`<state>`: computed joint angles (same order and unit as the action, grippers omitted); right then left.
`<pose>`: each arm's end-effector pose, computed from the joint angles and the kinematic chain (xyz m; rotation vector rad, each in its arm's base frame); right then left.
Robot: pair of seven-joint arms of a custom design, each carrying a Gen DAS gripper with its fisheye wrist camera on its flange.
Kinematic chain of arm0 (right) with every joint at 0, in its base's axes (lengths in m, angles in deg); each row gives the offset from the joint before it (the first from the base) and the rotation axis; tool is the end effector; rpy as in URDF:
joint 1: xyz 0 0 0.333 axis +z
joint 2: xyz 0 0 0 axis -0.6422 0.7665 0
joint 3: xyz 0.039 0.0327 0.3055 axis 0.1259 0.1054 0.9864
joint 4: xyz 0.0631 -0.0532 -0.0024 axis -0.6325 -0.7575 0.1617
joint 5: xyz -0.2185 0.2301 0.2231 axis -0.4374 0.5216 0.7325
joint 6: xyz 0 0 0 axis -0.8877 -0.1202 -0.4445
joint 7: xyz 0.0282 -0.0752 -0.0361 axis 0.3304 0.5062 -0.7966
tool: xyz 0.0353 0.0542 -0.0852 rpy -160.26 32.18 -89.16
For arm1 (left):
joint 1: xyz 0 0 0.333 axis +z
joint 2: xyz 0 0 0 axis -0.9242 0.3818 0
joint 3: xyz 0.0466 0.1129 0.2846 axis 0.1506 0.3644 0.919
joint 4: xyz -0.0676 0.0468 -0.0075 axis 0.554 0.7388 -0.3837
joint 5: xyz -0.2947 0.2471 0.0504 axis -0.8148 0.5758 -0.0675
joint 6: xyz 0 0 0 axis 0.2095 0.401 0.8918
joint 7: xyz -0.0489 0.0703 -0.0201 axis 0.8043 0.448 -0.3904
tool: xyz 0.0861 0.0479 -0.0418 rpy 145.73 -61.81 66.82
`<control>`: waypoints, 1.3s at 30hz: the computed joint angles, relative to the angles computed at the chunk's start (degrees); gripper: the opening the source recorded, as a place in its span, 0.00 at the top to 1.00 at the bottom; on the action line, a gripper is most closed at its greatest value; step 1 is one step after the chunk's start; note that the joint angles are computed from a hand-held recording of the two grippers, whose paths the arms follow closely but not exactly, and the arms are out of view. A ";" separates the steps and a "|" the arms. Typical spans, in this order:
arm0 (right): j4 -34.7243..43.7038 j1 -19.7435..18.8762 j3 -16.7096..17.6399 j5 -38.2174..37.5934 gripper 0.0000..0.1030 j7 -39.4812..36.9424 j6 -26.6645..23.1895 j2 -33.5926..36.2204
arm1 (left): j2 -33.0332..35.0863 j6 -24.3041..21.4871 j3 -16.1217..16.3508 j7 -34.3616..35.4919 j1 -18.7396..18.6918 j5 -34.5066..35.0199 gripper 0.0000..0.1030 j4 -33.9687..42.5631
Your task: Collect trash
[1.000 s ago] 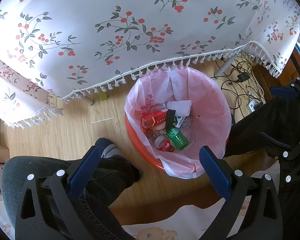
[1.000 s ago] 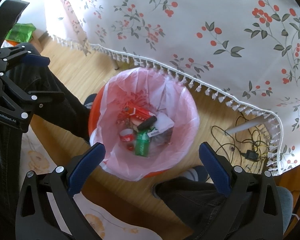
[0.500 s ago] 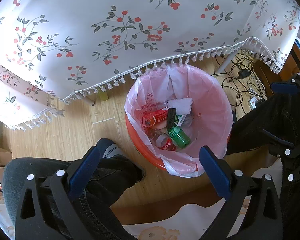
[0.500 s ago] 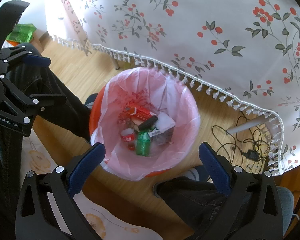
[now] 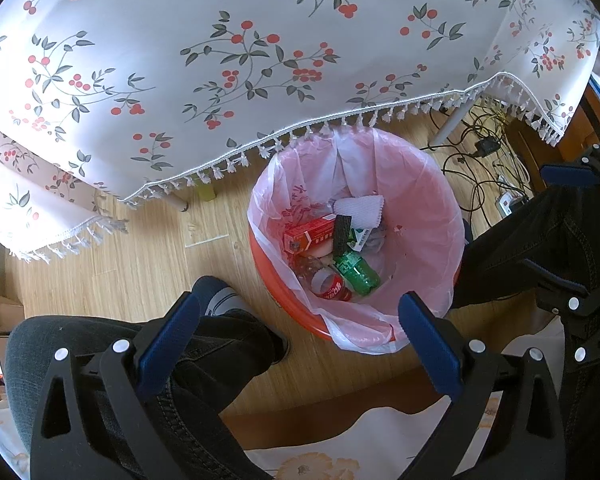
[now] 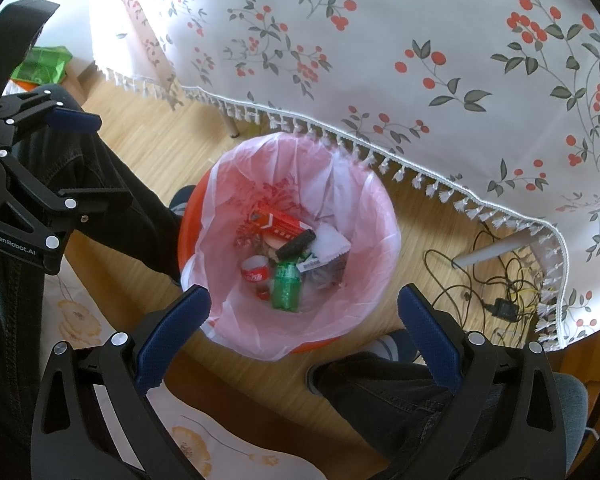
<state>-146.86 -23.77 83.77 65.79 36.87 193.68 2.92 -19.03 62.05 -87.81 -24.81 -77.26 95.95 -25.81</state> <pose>0.5995 0.2201 0.4509 -2.6353 1.0241 -0.1523 0.5492 -0.2021 0.4411 -2.0937 2.0625 -0.2148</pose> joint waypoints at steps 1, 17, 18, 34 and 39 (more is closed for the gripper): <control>0.00 0.02 -0.01 -0.02 0.06 0.04 0.01 0.01 | 0.04 -0.11 -0.03 -0.12 -0.04 0.06 0.05 0.10; -0.12 0.06 -0.02 0.00 0.06 0.07 0.02 -0.06 | 0.20 -0.13 -0.08 -0.20 -0.11 0.14 0.05 0.28; -0.12 0.06 -0.02 0.00 0.06 0.07 0.02 -0.06 | 0.15 0.04 -0.13 -0.04 -0.14 0.05 0.05 0.22; 0.00 0.05 -0.05 -0.15 0.06 0.01 -0.15 0.00 | -0.94 2.82 0.01 4.17 0.61 -6.19 0.05 -1.29; -0.58 0.01 -0.08 -0.15 0.06 -0.01 0.05 -0.39 | -1.39 3.28 0.05 1.78 0.33 -3.69 0.05 -1.66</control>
